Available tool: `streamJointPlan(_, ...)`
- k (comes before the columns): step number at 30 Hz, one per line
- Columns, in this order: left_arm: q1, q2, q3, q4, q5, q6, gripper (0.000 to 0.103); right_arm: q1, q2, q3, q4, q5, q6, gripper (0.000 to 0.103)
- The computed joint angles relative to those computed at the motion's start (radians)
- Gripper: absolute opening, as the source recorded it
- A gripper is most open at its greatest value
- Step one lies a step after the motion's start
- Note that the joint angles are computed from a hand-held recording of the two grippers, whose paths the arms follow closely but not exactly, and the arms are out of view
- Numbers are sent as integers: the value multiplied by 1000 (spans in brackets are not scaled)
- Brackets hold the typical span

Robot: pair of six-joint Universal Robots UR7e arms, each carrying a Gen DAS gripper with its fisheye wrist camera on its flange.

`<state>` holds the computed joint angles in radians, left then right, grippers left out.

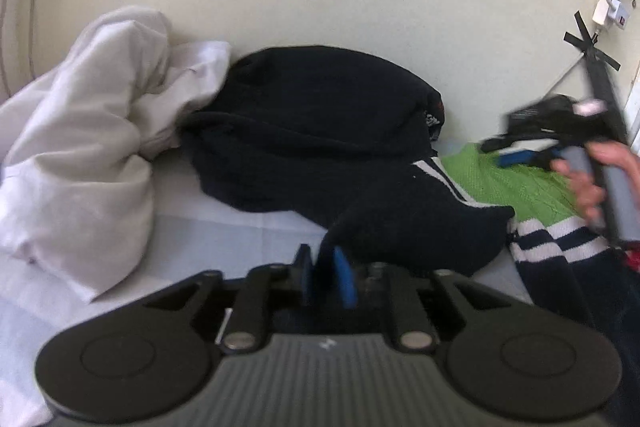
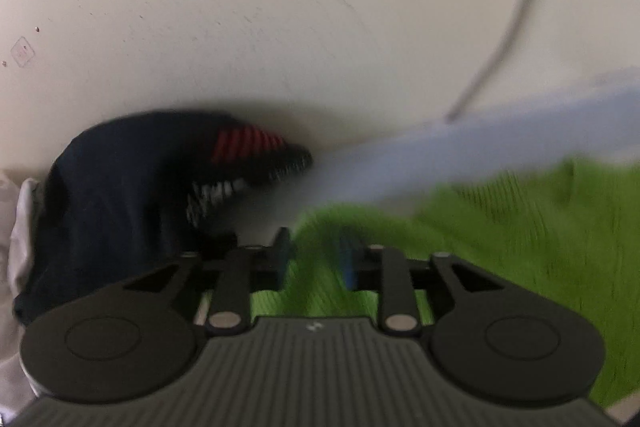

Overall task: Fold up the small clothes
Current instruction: 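Lower the sweater flat onto the bed and open both grippers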

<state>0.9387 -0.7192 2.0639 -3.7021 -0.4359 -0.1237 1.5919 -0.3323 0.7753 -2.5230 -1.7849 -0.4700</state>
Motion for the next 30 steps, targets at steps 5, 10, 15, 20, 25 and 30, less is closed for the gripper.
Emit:
streamJointPlan(5,-54,-3,54,-82,11,-8,23,-72,-244,254,-79,168,-74,38)
streamJointPlan(10,-81,13,39,-3,-111,-50,41,-147,-412,398,-334,109,-250,61)
streamJointPlan(15,-69,34,-26,227,-328,-157,47,-224,-429,313,-228,68,-227,68)
streamJointPlan(20,-83,59,-62,378,-394,-237,49,-267,-390,232,-84,167,-118,79)
streamJointPlan(25,-115,61,-46,450,-373,-310,53,-244,-305,120,-81,101,-225,10)
streamJointPlan(30,-130,60,-39,489,-340,-338,56,-229,-107,-212,-152,-63,-129,10)
